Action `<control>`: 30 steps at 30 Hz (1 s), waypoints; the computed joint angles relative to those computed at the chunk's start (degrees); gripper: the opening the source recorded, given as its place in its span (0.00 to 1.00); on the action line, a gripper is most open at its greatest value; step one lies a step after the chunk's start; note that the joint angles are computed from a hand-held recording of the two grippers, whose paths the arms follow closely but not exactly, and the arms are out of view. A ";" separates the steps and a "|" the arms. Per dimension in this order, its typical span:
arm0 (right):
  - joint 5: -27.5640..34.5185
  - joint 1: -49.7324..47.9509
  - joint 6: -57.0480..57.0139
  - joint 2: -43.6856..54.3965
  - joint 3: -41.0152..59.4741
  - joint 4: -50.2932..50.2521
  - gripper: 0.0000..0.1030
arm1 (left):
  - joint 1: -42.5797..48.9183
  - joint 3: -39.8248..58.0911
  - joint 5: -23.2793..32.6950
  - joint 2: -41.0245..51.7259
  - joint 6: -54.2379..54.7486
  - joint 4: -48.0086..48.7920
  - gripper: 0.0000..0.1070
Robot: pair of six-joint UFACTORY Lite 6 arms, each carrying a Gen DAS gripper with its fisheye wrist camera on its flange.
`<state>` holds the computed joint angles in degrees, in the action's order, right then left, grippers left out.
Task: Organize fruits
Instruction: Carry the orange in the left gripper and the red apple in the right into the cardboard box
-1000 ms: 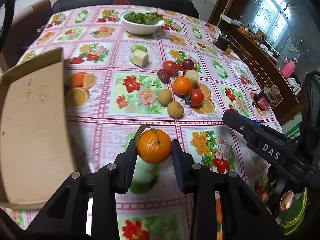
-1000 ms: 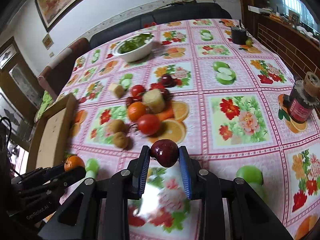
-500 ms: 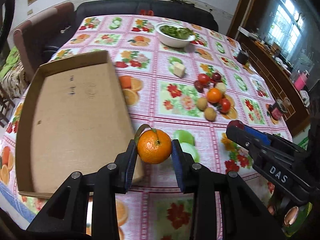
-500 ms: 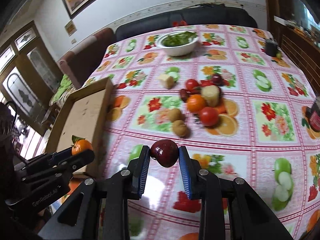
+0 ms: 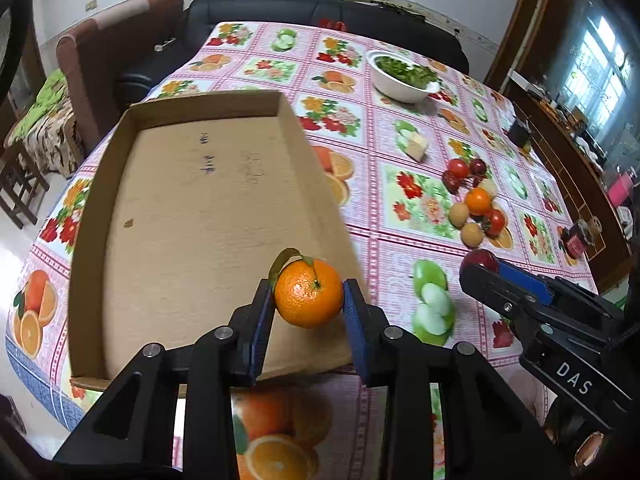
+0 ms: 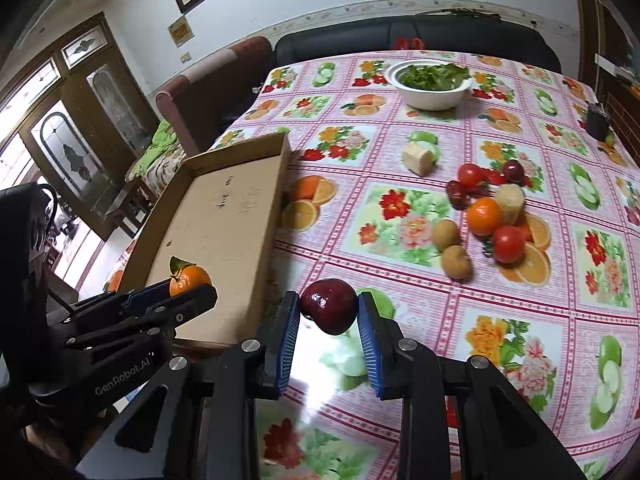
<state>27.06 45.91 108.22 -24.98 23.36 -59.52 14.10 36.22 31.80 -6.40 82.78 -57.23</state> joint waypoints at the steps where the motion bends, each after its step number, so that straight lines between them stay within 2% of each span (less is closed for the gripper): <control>1: -0.66 -0.05 0.54 0.80 0.43 -0.56 0.29 | 1.05 0.59 0.42 0.55 0.41 0.05 0.30; 8: -5.72 0.00 5.83 8.61 5.77 -7.40 0.29 | 8.33 6.24 2.41 6.09 2.65 0.69 0.30; 15: -13.94 -1.10 10.64 27.09 20.07 -17.37 0.29 | 11.82 12.84 0.27 15.04 1.45 2.14 0.30; 19: -17.19 -2.12 6.27 37.39 27.86 -14.72 0.29 | 12.27 13.70 -1.10 17.13 2.49 2.08 0.30; 22: -18.17 -2.71 -0.90 41.94 31.37 -8.46 0.29 | 12.26 15.05 -1.45 19.18 2.43 2.45 0.30; 27: -19.64 -4.45 -14.46 46.95 34.91 4.22 0.30 | 10.73 16.06 -3.65 21.79 -0.01 4.65 0.30; 30: -18.38 -4.07 -17.37 47.53 35.64 6.47 0.31 | 10.64 15.85 -4.07 22.22 0.28 4.78 0.31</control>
